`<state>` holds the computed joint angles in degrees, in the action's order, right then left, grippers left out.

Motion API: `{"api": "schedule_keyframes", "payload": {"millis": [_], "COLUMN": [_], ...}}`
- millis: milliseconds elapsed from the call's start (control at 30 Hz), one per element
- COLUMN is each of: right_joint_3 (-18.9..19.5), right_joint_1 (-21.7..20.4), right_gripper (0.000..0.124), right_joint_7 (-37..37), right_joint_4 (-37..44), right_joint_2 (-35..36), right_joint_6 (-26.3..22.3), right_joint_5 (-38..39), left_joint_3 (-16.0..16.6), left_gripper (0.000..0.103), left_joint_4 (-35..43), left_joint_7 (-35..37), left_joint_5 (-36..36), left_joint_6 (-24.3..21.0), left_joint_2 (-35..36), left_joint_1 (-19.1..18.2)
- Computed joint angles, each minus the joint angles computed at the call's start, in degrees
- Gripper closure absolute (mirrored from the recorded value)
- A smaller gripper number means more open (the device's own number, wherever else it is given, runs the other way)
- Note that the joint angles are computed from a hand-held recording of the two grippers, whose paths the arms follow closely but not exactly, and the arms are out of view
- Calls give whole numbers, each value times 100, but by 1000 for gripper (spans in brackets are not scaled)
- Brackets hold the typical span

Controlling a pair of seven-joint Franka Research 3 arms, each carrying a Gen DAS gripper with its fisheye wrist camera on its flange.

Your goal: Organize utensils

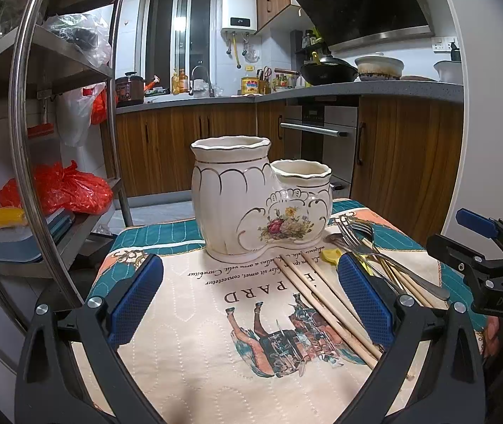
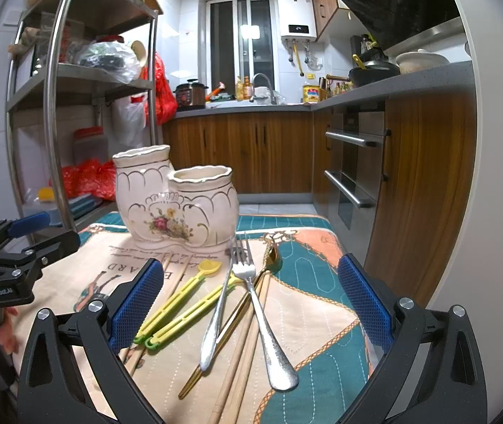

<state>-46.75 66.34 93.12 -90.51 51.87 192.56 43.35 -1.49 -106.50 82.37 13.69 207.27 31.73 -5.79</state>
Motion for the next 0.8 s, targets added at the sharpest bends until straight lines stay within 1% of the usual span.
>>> {"api": "schedule_keyframes", "payload": {"millis": [800], "right_joint_3": [-1], "right_joint_1": [-5], "right_gripper": [26], "right_joint_7": [15], "right_joint_4": [4], "right_joint_2": [2], "right_joint_6": [-9], "right_joint_5": [-12], "left_joint_3": [28], "left_gripper": [5], "left_joint_4": [-48], "left_joint_7": [112], "left_joint_5": [-124], "left_joint_6": [45], "left_joint_2": [-24], "left_joint_1": [-76]}}
